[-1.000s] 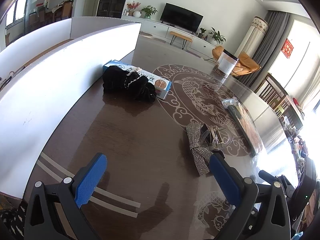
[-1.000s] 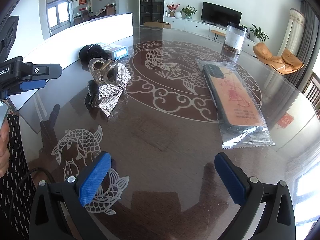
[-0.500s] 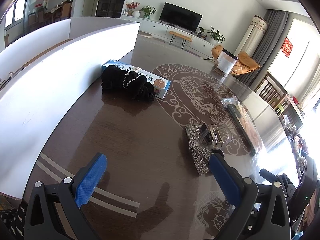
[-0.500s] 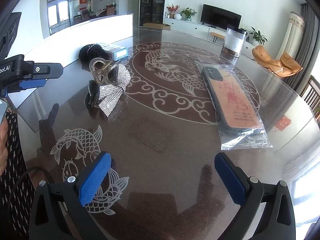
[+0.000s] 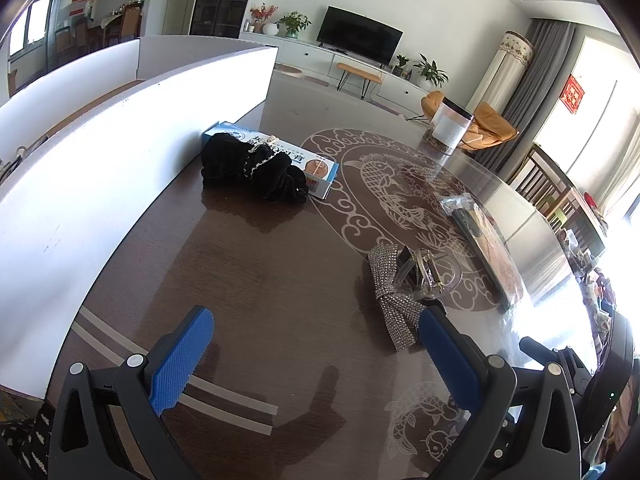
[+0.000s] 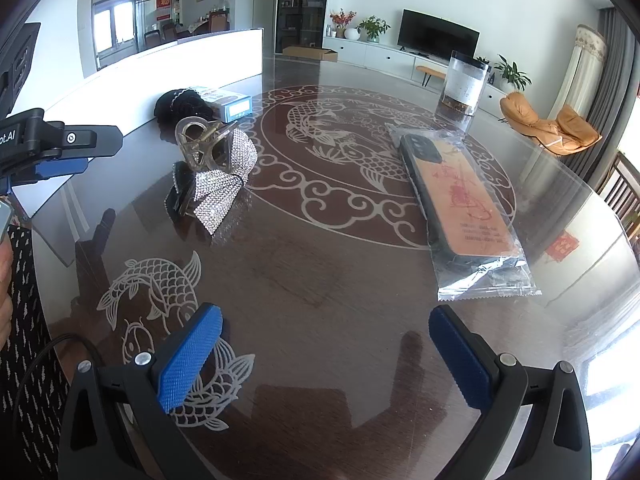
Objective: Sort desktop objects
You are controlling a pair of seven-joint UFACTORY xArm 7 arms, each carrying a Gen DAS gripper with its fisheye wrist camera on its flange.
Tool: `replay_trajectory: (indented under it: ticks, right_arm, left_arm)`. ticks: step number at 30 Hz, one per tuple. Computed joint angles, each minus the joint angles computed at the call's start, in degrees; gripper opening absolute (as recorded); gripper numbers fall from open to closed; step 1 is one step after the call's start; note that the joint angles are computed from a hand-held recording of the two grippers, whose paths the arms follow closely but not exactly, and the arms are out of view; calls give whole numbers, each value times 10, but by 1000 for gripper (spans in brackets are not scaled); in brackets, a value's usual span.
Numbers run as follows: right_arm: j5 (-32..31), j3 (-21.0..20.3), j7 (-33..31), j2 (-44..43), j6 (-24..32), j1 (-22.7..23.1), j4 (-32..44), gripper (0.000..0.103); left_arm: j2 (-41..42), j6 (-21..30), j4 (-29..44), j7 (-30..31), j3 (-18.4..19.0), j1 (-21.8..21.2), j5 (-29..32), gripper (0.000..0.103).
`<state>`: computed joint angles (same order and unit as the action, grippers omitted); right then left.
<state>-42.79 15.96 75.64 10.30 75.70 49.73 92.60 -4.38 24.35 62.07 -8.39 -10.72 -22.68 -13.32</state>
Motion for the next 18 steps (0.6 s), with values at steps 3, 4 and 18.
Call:
replay_trajectory:
  ticks: [3,4,18]
  right_arm:
    - [-1,0,0,0,1,0,0,103]
    - [-1,0,-1,0,1,0,1,103]
    - [-2,0,0,2,3,2,3,103]
  left_arm:
    - [0,0,0,0,0,0,0,103]
    - [0,0,0,-1,0,0,0,103]
    - [-2,-1,0,27,3,-6,-32,103]
